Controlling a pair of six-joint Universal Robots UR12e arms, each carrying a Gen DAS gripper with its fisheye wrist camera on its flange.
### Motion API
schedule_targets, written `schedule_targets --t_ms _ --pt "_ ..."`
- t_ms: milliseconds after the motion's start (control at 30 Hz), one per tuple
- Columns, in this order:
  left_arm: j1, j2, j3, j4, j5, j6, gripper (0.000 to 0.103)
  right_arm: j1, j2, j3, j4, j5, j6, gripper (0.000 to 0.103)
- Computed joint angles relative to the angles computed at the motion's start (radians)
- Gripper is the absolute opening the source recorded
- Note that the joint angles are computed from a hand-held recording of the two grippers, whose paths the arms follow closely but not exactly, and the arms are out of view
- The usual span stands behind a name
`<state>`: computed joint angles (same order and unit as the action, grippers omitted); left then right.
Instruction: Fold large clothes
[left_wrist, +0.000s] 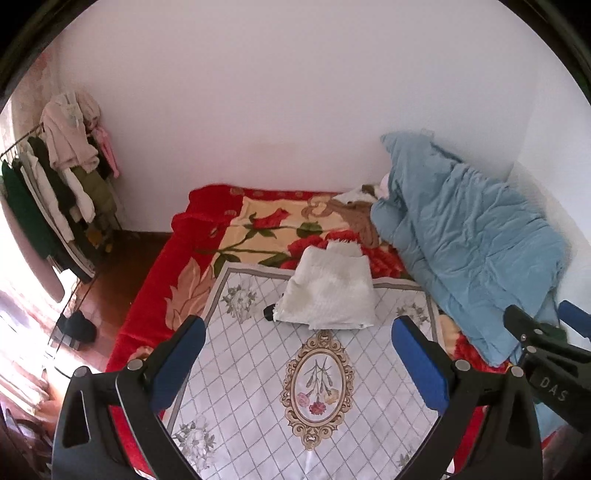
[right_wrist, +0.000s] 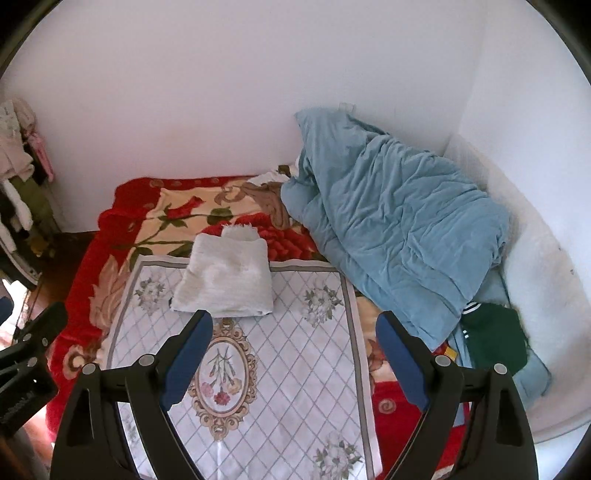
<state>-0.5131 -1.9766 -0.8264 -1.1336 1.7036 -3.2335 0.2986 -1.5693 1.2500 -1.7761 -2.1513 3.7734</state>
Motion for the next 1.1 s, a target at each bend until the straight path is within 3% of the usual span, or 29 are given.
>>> schedule_targets --t_ms 567,1100 --pt "-0.012 0.097 -0.097 0.043 0.023 -0.018 0.103 0.088 -0.041 -0.041 0.066 -0.069 0.036 0.091" --pt "-0.018 0.119 -0.123 0.065 0.034 -0.032 0.103 0.097 -0.053 -0.032 0.063 -0.058 0.037 0.097"
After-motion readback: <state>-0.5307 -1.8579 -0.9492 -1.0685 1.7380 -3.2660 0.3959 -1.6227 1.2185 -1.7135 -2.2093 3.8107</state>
